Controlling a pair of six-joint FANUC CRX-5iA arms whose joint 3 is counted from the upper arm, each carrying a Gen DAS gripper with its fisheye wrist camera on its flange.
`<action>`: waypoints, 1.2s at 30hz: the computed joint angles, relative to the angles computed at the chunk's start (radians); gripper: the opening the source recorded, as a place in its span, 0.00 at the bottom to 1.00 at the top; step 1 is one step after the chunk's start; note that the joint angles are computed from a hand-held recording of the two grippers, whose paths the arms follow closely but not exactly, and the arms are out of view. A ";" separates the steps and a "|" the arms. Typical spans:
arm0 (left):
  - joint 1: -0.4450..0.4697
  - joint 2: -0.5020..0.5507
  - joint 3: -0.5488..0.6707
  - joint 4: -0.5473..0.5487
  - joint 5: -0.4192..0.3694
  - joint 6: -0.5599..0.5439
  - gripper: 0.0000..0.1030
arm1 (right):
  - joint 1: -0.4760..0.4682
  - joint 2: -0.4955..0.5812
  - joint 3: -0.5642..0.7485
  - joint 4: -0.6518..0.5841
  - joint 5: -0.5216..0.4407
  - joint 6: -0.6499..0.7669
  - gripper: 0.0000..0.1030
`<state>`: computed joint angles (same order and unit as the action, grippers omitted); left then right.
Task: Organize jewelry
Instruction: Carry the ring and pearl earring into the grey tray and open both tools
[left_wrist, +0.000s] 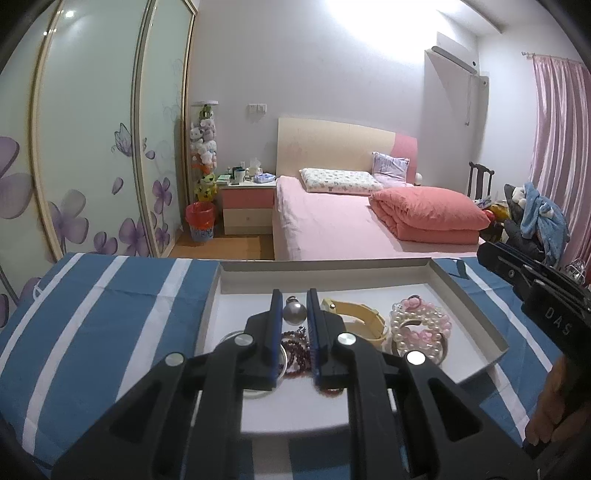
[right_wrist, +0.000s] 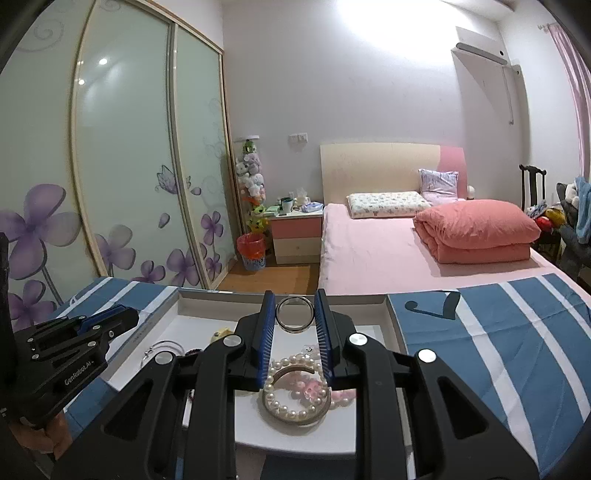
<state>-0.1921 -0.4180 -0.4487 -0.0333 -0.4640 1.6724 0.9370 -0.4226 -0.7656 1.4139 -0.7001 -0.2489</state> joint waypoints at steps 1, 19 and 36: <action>-0.002 0.007 0.003 -0.003 0.001 0.004 0.13 | -0.006 0.006 0.003 -0.001 0.006 -0.001 0.22; 0.015 0.070 0.009 0.044 0.011 -0.032 0.21 | -0.013 0.001 0.005 -0.071 0.024 0.034 0.31; 0.076 -0.043 -0.066 0.165 -0.002 -0.139 0.30 | 0.125 -0.055 -0.011 -0.173 -0.104 0.109 0.31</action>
<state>-0.1158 -0.4612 -0.5150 0.1314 -0.4655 1.5330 1.0621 -0.4774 -0.7766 1.2405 -0.8042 -0.1397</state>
